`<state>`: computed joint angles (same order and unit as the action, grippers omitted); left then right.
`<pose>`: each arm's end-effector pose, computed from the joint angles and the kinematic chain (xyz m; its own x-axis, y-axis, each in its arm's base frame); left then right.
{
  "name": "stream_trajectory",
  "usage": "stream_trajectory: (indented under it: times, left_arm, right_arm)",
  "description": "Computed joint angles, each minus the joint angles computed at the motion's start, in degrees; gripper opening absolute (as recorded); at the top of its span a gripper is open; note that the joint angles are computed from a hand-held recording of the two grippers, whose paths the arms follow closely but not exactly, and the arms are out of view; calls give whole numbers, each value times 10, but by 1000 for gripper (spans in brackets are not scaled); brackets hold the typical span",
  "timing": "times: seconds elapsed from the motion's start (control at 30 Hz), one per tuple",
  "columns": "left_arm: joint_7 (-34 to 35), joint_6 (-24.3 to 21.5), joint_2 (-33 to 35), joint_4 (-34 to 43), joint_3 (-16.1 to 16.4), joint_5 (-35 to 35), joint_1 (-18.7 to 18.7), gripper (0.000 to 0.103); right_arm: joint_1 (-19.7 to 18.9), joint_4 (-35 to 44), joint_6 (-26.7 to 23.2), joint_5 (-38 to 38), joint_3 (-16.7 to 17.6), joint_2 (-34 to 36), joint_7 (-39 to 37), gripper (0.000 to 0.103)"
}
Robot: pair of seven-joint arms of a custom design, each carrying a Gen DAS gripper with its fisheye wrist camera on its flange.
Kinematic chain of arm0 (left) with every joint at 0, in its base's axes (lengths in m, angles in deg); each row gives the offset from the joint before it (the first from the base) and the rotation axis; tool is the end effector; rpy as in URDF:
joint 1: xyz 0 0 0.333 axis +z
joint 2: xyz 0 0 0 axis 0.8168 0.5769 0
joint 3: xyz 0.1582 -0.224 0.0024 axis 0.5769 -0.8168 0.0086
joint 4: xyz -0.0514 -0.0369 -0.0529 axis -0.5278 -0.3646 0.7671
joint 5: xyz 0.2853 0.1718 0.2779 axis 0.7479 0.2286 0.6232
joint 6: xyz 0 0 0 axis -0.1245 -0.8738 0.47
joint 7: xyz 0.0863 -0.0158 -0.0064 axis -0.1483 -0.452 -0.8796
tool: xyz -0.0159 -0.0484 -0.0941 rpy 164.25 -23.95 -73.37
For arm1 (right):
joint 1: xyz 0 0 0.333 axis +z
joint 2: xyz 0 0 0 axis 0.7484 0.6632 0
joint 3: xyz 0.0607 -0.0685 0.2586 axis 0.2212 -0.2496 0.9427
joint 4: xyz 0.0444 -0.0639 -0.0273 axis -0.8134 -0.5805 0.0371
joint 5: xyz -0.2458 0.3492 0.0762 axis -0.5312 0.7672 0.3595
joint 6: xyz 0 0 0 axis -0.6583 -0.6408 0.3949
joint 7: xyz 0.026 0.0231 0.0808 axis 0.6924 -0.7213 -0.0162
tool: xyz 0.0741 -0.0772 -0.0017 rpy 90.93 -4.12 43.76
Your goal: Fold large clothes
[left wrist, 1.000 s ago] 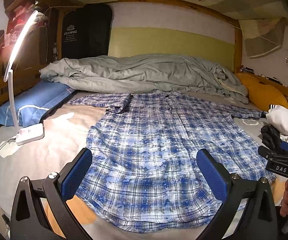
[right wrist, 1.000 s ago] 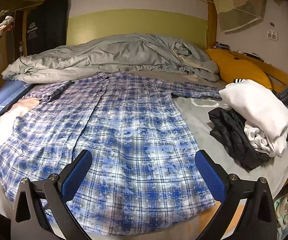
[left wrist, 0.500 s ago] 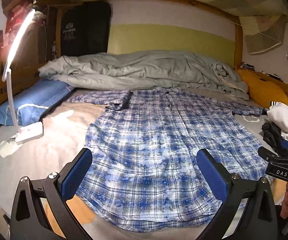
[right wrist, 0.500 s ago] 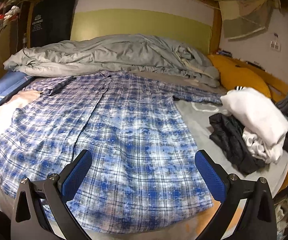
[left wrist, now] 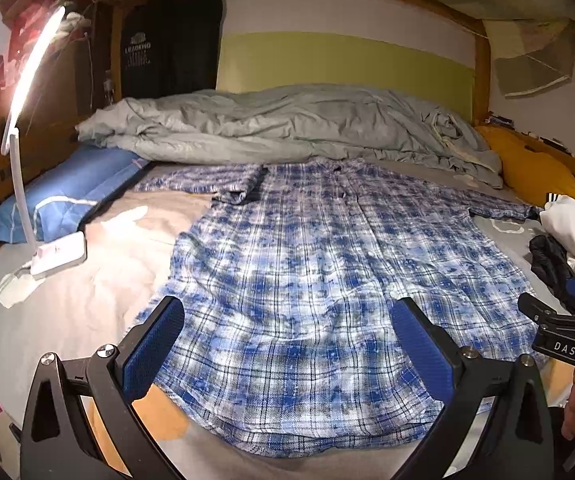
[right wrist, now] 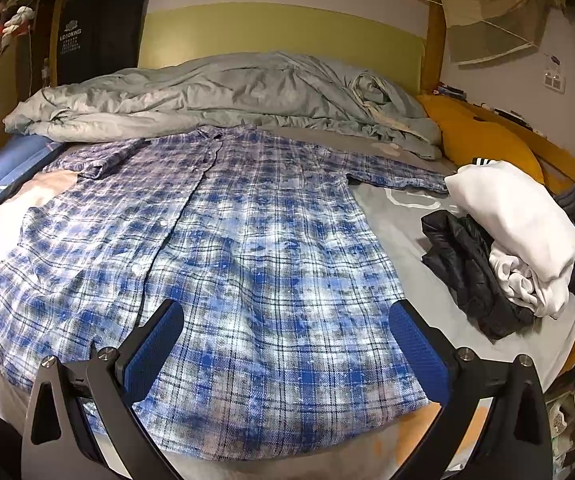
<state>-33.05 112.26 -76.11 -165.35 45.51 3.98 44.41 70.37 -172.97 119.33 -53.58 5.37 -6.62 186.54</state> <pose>0.6855 -0.1986 0.5529 0.1460 -0.9887 0.0329 -0.5115 -0.1039 -0.8530 0.6644 0.2560 0.5913 0.0175 -0.9949 0.0998 -0.6347 -0.0882 -0.7677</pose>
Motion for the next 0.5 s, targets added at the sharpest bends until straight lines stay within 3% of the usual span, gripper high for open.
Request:
stream_trajectory:
  times: [0.5]
  left_arm:
    - [-51, 46, -25, -32, 3, 51, 5, 103]
  right_arm:
    - [0, 6, -9, 10, -2, 5, -3, 103]
